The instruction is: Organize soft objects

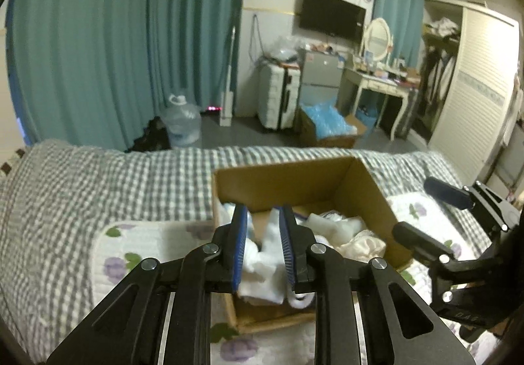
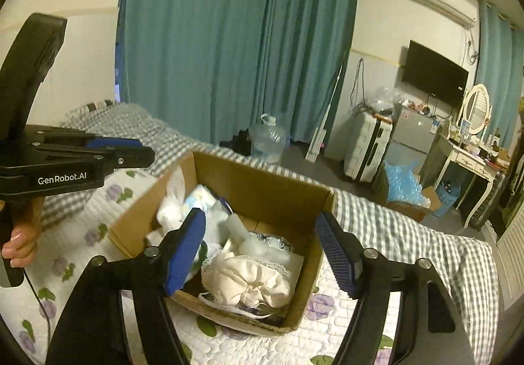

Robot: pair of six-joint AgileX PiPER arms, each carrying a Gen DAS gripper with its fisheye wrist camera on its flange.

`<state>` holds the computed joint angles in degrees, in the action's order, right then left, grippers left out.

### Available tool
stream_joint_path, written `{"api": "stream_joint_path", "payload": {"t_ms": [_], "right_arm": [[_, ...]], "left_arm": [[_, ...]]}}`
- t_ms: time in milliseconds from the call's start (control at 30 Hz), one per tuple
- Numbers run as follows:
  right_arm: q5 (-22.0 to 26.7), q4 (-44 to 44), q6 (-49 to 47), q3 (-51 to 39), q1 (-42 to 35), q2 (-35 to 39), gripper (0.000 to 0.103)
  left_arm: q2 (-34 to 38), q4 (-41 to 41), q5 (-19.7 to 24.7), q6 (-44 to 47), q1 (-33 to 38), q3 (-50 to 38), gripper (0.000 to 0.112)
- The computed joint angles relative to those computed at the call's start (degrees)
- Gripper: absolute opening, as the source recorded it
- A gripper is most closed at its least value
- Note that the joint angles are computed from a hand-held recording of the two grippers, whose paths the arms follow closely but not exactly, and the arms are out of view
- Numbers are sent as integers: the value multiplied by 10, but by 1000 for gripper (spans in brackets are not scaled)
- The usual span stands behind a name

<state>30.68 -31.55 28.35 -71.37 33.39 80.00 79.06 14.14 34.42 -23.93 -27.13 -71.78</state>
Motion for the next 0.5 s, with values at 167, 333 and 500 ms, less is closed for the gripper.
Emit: {"api": "stream_joint_path", "payload": {"t_ms": [167,333,500], "right_arm": [[48,-32,46,-7,38,-45,72],[97,-73,94,-15,87,-87,76],[161,-135,148,-28,163,-119,80]], "left_arm": [[-62,68,27,-61,-34,19,22],[-115,124,65,-113,-72,27,22],[-157,188,116,-156,-122,26,60]]}}
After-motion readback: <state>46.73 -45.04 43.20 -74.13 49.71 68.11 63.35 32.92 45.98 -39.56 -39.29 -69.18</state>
